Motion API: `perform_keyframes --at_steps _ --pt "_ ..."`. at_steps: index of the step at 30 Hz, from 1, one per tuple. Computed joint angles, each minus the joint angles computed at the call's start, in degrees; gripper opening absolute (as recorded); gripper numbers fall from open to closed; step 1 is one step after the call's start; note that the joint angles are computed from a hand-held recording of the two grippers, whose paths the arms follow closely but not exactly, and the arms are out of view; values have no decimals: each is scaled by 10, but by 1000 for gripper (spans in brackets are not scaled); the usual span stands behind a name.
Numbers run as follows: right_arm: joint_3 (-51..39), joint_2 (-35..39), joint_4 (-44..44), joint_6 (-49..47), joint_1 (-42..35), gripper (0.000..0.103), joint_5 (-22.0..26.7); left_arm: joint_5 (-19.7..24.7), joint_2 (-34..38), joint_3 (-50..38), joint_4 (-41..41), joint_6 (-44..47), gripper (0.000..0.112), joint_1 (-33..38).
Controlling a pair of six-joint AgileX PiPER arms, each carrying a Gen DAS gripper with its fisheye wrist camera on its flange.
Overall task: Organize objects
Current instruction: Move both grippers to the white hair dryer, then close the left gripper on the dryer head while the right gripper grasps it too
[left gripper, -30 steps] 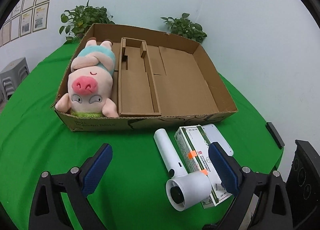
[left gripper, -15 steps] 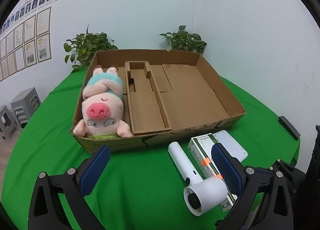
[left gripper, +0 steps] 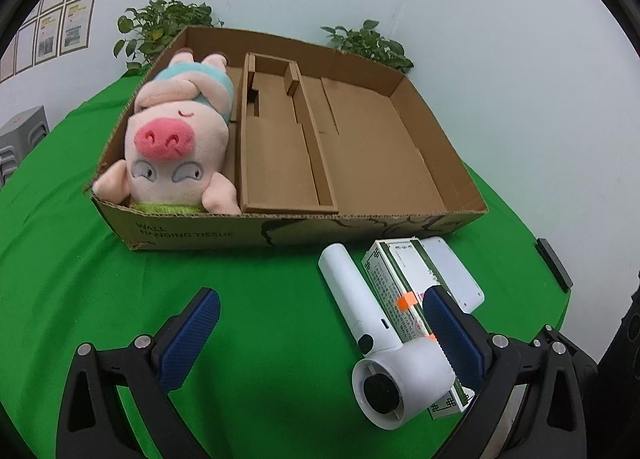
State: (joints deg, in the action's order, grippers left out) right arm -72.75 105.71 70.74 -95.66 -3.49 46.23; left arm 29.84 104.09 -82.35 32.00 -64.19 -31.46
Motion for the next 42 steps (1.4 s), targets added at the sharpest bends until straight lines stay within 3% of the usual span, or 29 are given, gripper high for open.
perform_keyframes --at_steps 4,7,11,15,18,24,27,32,35,38,42 --pt "-32 21 -47 60 0 88 50 -19 20 -8 -87 79 102 20" --pt "-23 19 -56 54 5 88 51 -52 31 -4 -228 193 101 49" --pt "13 -3 -46 16 18 88 -7 -76 39 1 -361 308 101 68" --pt "8 8 -90 65 17 85 -43 -78 58 -10 -467 408 98 76" --pt "29 -2 -75 27 15 82 -98 -61 77 -29 -491 435 92 73" --pt "27 0 -87 14 12 77 -148 -57 96 -41 -571 503 84 75" --pt "26 -3 -89 12 10 70 -128 -64 94 -31 -615 543 79 77" --pt "-15 18 -113 63 33 70 -68 -64 85 -12 -714 638 70 86" --pt "-24 23 -131 99 46 72 -75 -62 81 0 -790 714 63 89" --pt "-24 22 -151 132 60 72 -99 -67 73 2 -754 693 63 76" --pt "-20 19 -154 146 61 68 -103 -65 54 28 -773 707 63 73"
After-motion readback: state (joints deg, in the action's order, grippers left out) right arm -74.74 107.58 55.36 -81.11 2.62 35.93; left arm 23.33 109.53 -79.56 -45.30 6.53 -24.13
